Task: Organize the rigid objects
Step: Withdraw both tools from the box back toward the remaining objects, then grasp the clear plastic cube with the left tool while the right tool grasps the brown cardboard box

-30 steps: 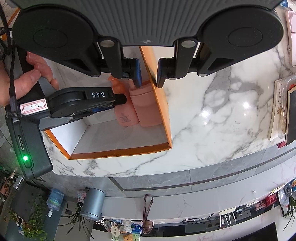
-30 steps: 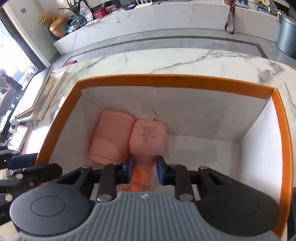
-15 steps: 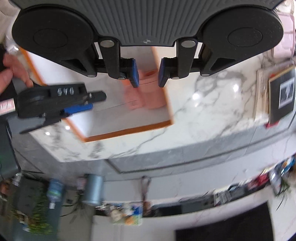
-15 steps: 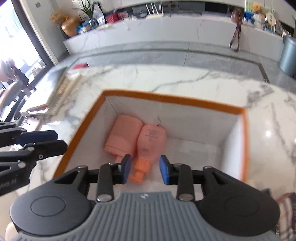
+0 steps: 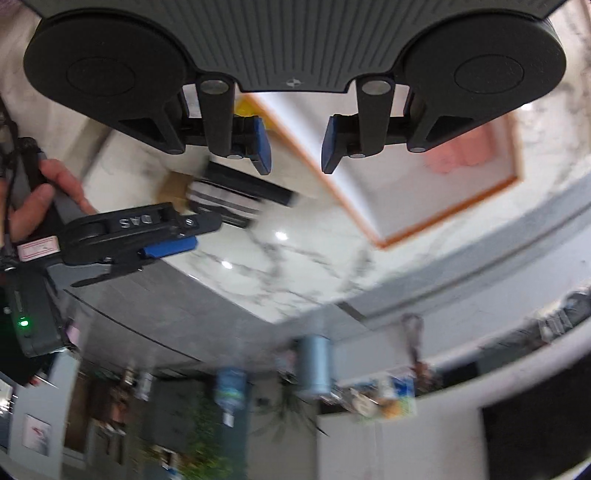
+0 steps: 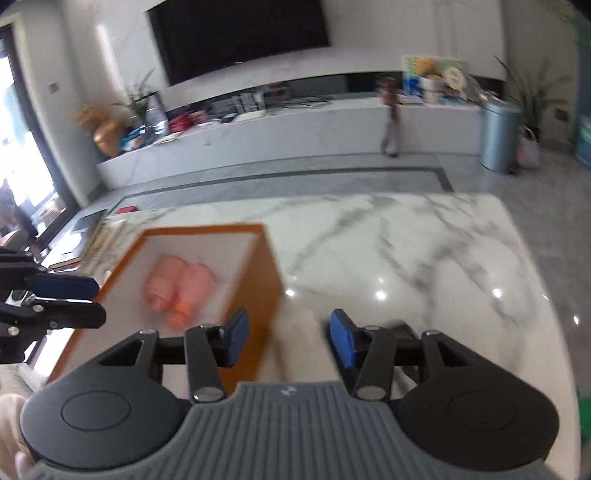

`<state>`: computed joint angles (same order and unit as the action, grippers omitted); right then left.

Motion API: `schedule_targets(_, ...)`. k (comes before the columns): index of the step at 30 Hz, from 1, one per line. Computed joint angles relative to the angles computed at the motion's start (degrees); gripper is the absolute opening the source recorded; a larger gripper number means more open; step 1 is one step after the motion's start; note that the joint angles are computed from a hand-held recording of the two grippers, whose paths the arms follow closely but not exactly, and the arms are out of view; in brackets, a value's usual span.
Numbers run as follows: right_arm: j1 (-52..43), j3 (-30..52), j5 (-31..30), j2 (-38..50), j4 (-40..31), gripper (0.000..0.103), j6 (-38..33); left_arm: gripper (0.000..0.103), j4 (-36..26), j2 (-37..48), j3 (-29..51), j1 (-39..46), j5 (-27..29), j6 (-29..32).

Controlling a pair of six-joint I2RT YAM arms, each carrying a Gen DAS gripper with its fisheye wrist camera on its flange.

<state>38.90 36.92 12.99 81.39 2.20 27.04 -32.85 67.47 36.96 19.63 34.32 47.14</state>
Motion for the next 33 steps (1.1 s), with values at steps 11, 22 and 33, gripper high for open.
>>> schedule_targets(11,-12.0,-11.4,1.0,0.2,4.4,0.049,9.7,0.035,18.2,17.2,-0.3,-23.1,-8.1,-26.2)
schedule_targets(22,-16.8,-10.7,-8.3,11.6,11.4,0.072,14.3,0.038,23.1,28.3,1.4,-33.2,-15.5,-24.8)
schedule_targets(33,-20.4,-11.3,-13.9,14.5,14.2,0.059,13.9,0.064,12.6,25.6,-1.4,-35.2,-13.4,-11.9)
